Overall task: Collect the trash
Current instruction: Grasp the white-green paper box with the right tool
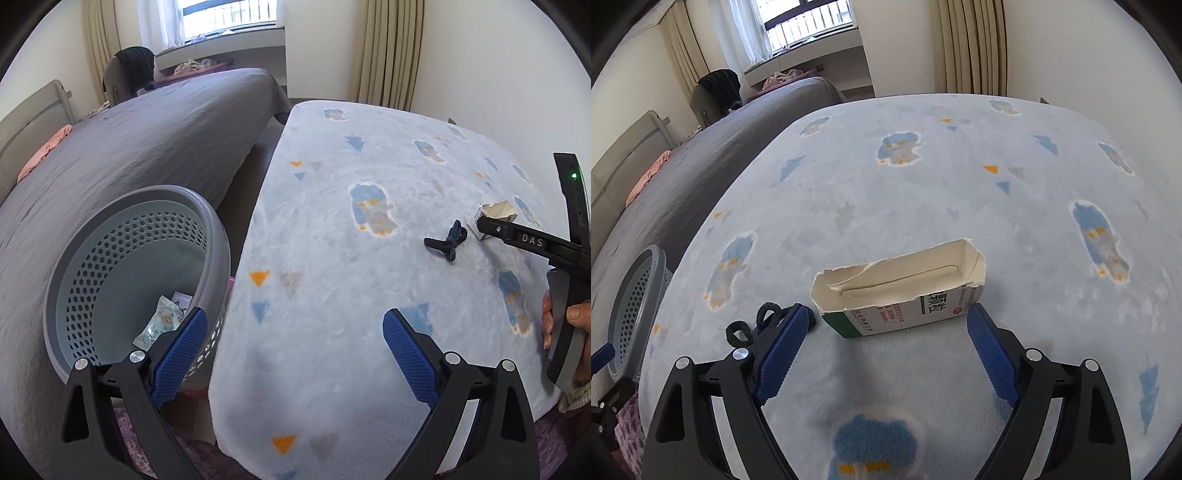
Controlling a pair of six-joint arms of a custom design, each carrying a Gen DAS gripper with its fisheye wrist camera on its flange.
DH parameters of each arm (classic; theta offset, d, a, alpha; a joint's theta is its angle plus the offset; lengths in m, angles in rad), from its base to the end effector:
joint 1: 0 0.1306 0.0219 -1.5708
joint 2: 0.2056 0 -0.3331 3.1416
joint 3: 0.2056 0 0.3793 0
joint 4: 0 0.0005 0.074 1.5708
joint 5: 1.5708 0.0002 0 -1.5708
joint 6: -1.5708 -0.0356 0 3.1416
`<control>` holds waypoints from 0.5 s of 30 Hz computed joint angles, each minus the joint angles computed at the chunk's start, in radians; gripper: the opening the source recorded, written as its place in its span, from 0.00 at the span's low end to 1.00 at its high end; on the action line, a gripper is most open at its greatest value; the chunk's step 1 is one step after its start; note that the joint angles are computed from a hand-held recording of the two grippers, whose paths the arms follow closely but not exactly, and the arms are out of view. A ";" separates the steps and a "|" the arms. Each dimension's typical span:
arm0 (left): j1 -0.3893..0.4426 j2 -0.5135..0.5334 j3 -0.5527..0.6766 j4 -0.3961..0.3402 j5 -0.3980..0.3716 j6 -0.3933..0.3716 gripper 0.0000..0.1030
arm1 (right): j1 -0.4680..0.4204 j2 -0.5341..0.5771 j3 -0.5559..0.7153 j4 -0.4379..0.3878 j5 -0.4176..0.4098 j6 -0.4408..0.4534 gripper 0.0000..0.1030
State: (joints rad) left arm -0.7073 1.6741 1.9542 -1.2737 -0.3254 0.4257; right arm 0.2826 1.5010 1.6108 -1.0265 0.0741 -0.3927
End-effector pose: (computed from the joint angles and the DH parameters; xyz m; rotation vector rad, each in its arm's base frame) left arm 0.4223 -0.3467 0.4624 0.2289 2.4784 -0.0518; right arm 0.4911 0.1393 0.4152 0.1686 2.4885 0.1930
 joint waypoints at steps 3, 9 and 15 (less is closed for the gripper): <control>0.000 0.010 0.008 -0.003 0.004 -0.001 0.91 | 0.000 0.025 0.025 -0.018 0.016 -0.008 0.81; -0.004 0.030 0.029 -0.010 0.006 0.000 0.91 | 0.001 0.075 0.078 -0.054 0.051 -0.006 0.81; -0.013 0.052 0.058 -0.019 0.001 0.003 0.91 | -0.009 0.064 0.063 -0.023 0.023 0.002 0.80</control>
State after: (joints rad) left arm -0.7198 1.7256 2.0123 -1.2924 -0.3241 0.4287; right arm 0.2736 1.5645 1.6738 -1.0494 0.0973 -0.3905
